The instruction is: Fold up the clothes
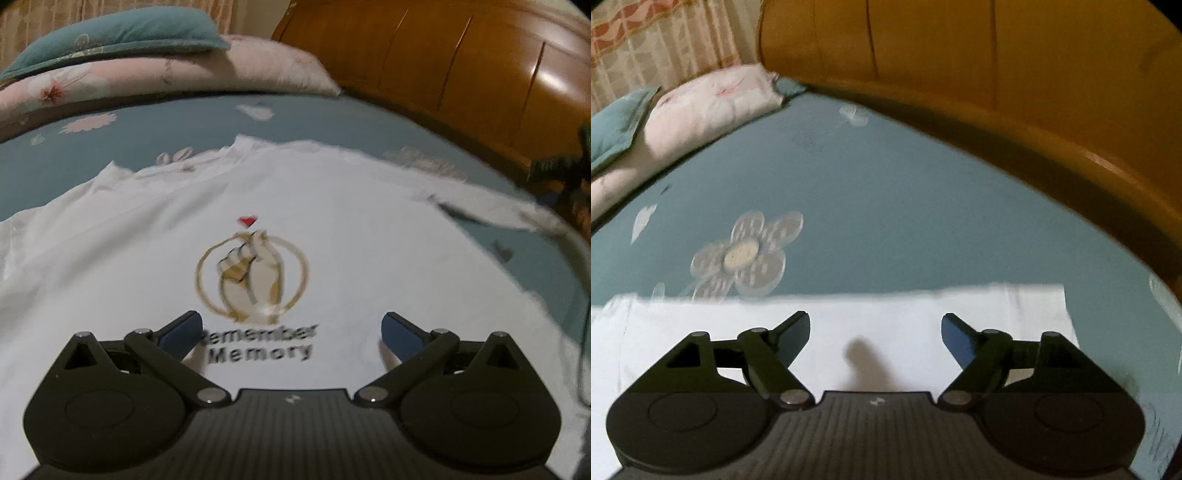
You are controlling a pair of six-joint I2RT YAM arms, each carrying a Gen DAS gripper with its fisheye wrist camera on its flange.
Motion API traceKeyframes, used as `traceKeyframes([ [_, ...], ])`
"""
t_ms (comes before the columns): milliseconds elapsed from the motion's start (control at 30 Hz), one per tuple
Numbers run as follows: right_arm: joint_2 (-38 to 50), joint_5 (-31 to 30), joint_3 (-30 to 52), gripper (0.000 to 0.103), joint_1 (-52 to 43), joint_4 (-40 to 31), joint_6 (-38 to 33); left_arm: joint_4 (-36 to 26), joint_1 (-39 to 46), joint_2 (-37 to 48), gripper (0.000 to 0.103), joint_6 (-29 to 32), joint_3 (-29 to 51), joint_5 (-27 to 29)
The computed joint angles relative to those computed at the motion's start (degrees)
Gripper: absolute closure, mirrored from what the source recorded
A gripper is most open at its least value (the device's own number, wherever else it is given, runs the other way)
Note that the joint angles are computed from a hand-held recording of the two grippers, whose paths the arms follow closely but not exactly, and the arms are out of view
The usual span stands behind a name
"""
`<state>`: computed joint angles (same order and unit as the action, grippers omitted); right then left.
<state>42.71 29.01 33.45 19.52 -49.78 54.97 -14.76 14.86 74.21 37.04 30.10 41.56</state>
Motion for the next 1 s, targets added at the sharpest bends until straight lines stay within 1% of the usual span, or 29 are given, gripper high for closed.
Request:
traceKeyframes([
  [33, -1.1, -0.8, -1.3, 0.021, -0.3, 0.0, -0.5, -0.1, 0.1, -0.2, 0.001, 0.1, -0.1, 0.5],
  [100, -2.9, -1.8, -4.3, 0.021, -2.5, 0.5, -2.5, 0.9, -0.7, -0.1, 0.001, -0.4, -0.5, -0.8],
  [167, -6.3, -1.1, -6.9, 0.021, -8.2, 2.7, -8.1, 2.2, -1.7, 0.2, 0.001, -1.0, -0.9, -2.7],
  [200, -7.7, -3.9, -7.3, 0.022, -13.1, 3.9, -10.9, 2.3, -1.8, 0.4, 0.001, -1.3, -0.8, -3.2],
  [233, -9.9, -7.4, -7.5, 0.022, -17.2, 4.2, -11.9, 2.2, -1.7, 0.6, 0.001, -1.4, -0.6, -3.1],
  [267, -10.0, -8.5, -6.4, 0.022, -19.1, 3.8, -11.5, 2.2, -1.5, 0.7, 0.001, -1.5, -0.5, -3.0],
  [300, -8.8, -6.9, -4.7, 0.022, -18.1, 2.9, -10.5, 2.1, -1.3, 0.8, 0.001, -1.6, -0.4, -2.8],
  [367, -5.9, -0.7, -2.1, 0.020, -10.6, 0.8, -6.4, 1.9, -0.8, 0.7, 0.001, -1.7, 0.0, -2.1],
  [467, -0.8, 0.2, -1.0, 0.019, -2.8, 1.8, -2.8, 1.2, -0.5, 1.0, 0.001, -2.0, 0.5, -1.9],
  [533, 5.6, 0.1, -0.7, 0.019, -0.3, 4.7, -1.0, 1.2, -0.4, 0.7, 0.001, -2.1, 0.5, -1.9],
  [600, 13.5, 2.3, 2.6, 0.019, 4.6, 5.4, 3.3, 1.5, -0.3, 0.3, 0.001, -2.3, 0.3, -2.0],
  [667, 16.9, 2.2, 5.7, 0.019, 9.1, 9.1, 0.8, 1.5, 0.0, 0.3, 0.001, -2.4, 0.3, -1.4],
  [767, 26.9, 1.9, 13.3, 0.019, 13.9, 14.1, -2.7, 1.8, 0.1, 0.6, 0.001, -2.5, 0.4, -1.8],
  [867, 37.9, -2.6, 20.2, 0.019, 14.0, 20.3, -7.0, 2.9, 0.2, 0.1, 0.001, -2.6, -0.2, -2.0],
  [900, 42.8, -2.3, 23.2, 0.019, 14.7, 20.9, -7.5, 3.4, 0.3, -0.2, 0.001, -2.6, -0.5, -1.7],
  [1000, 53.0, -0.8, 29.8, 0.019, 14.3, 20.9, -10.2, 3.2, 0.7, 0.3, 0.001, -2.8, -0.1, -1.1],
])
